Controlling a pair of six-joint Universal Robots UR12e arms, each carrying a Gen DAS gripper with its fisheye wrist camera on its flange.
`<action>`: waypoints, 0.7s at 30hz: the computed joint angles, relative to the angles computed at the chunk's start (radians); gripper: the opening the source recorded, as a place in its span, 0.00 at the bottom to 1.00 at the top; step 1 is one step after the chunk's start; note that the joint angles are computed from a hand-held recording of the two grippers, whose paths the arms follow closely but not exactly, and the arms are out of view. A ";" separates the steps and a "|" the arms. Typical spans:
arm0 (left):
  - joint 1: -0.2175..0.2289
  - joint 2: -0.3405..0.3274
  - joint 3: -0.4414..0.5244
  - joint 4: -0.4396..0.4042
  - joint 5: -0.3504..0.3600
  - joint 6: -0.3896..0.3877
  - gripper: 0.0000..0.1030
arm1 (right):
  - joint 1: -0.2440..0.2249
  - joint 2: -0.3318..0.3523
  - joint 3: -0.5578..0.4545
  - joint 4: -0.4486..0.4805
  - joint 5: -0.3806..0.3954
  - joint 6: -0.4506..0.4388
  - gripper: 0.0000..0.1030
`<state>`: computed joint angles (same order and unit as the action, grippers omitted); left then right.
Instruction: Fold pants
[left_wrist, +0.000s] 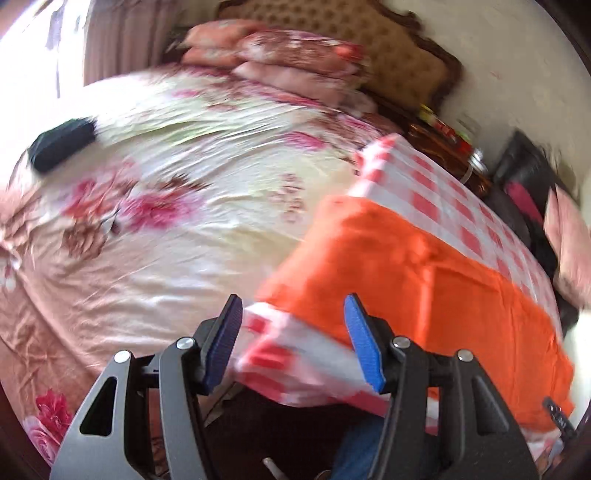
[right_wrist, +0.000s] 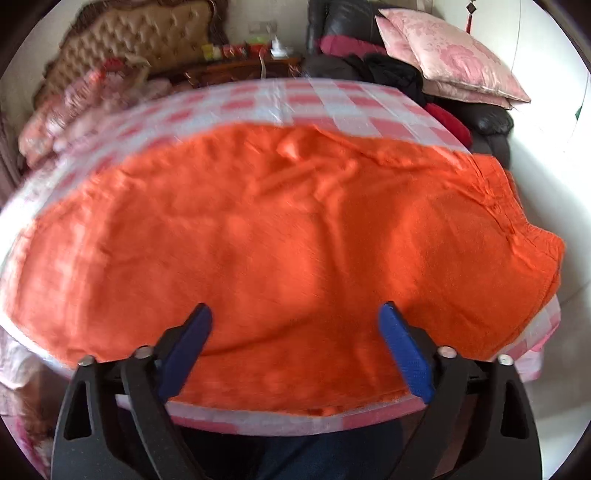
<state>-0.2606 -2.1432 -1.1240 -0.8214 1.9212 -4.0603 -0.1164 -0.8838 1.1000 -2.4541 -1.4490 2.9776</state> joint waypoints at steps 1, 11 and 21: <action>0.018 0.022 -0.050 0.059 -0.061 -0.025 0.58 | 0.002 -0.005 0.003 -0.006 0.025 -0.022 0.79; 0.143 0.052 -0.345 0.698 -0.545 -0.315 0.61 | 0.051 -0.010 -0.022 0.094 0.169 -0.201 0.48; 0.189 -0.082 -0.335 1.105 -0.799 -0.623 0.54 | 0.076 0.020 -0.068 0.172 0.147 -0.242 0.47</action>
<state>-0.0714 -2.2251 -1.4588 0.2838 1.1220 -4.6832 -0.0407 -0.8642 1.0325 -2.2822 -1.3016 2.7354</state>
